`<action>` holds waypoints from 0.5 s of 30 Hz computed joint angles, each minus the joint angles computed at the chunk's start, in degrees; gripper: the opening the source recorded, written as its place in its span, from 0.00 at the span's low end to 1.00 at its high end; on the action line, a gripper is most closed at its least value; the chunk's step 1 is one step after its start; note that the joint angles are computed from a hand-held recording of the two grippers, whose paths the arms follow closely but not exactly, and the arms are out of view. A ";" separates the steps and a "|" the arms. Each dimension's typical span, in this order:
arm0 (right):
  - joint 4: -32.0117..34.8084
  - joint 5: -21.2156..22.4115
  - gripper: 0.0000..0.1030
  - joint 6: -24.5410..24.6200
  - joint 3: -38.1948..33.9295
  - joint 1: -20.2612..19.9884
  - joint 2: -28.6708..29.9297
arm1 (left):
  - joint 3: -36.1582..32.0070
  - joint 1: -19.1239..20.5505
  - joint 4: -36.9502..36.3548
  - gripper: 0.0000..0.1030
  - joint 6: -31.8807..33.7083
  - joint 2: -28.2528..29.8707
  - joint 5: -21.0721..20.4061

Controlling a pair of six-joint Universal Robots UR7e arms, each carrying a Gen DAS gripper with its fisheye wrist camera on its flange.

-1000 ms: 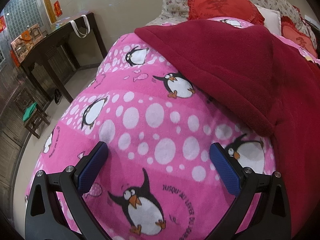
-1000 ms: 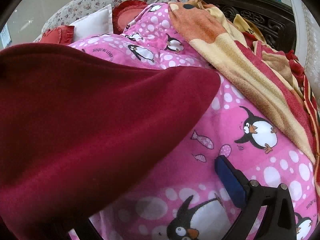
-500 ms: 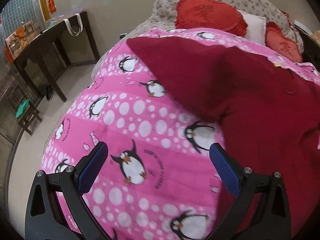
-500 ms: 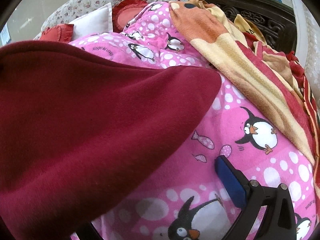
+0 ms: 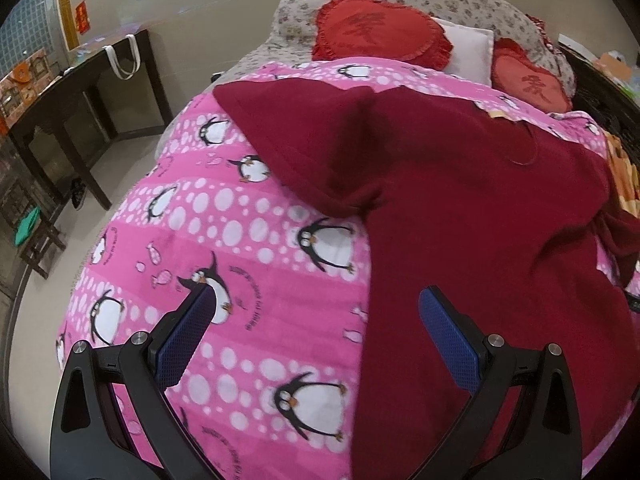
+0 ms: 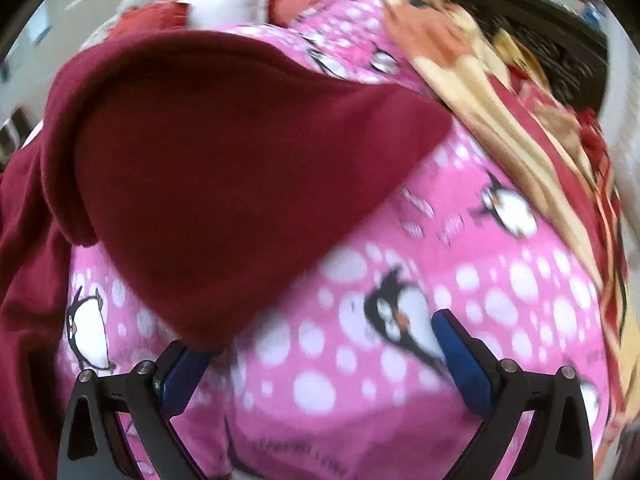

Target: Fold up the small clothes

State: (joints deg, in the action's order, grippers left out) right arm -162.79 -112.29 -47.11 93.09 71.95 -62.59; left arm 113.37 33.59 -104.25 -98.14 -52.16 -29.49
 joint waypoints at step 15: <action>-0.49 12.09 0.97 5.72 21.10 5.74 -21.28 | -2.04 -2.59 -8.00 0.99 7.99 3.49 2.60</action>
State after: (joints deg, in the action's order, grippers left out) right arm -163.28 -100.20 -41.39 114.19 77.69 -83.86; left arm 111.33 31.00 -112.25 -90.15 -48.67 -26.89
